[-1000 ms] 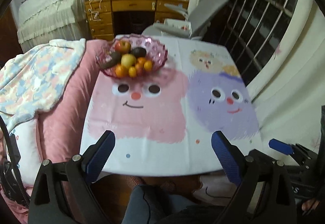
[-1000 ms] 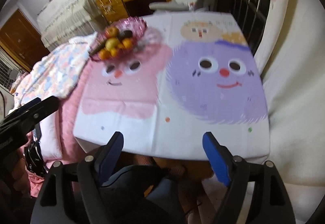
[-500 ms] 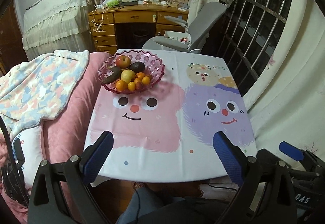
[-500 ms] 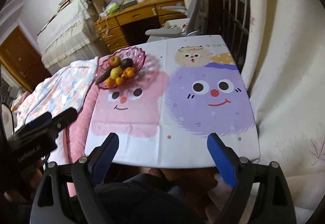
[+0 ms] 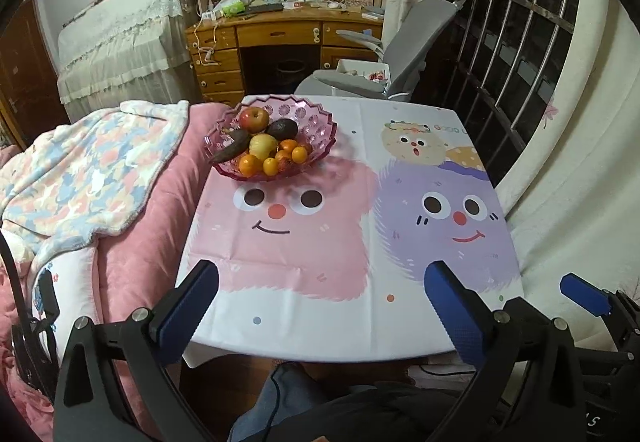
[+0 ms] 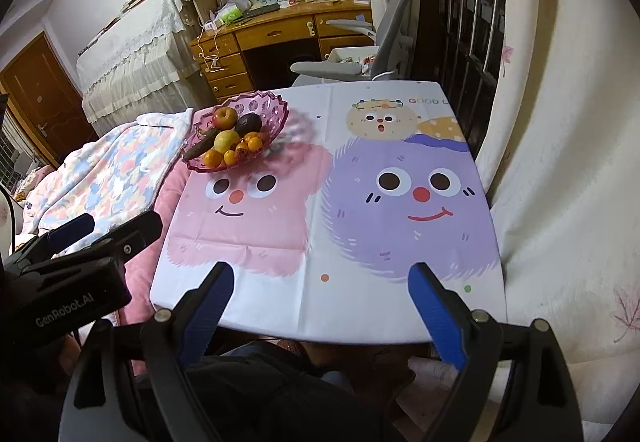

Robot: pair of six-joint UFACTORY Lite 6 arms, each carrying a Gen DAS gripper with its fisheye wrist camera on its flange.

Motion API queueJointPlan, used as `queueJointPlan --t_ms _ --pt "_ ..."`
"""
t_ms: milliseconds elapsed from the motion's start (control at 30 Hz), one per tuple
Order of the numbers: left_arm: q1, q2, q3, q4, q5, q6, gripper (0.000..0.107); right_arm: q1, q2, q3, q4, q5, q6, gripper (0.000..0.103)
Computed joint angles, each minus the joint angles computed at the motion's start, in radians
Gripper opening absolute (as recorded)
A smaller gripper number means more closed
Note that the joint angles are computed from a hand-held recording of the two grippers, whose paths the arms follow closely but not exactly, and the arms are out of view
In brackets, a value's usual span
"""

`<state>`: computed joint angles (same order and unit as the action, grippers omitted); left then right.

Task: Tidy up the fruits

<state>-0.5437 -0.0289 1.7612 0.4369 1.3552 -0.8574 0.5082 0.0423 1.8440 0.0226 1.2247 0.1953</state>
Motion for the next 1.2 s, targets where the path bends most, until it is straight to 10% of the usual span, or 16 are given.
queueJointPlan --t_ms 1200 --pt "0.007 -0.011 -0.031 0.018 0.013 0.027 0.102 0.004 -0.021 -0.059 -0.007 -0.031 0.034 0.103"
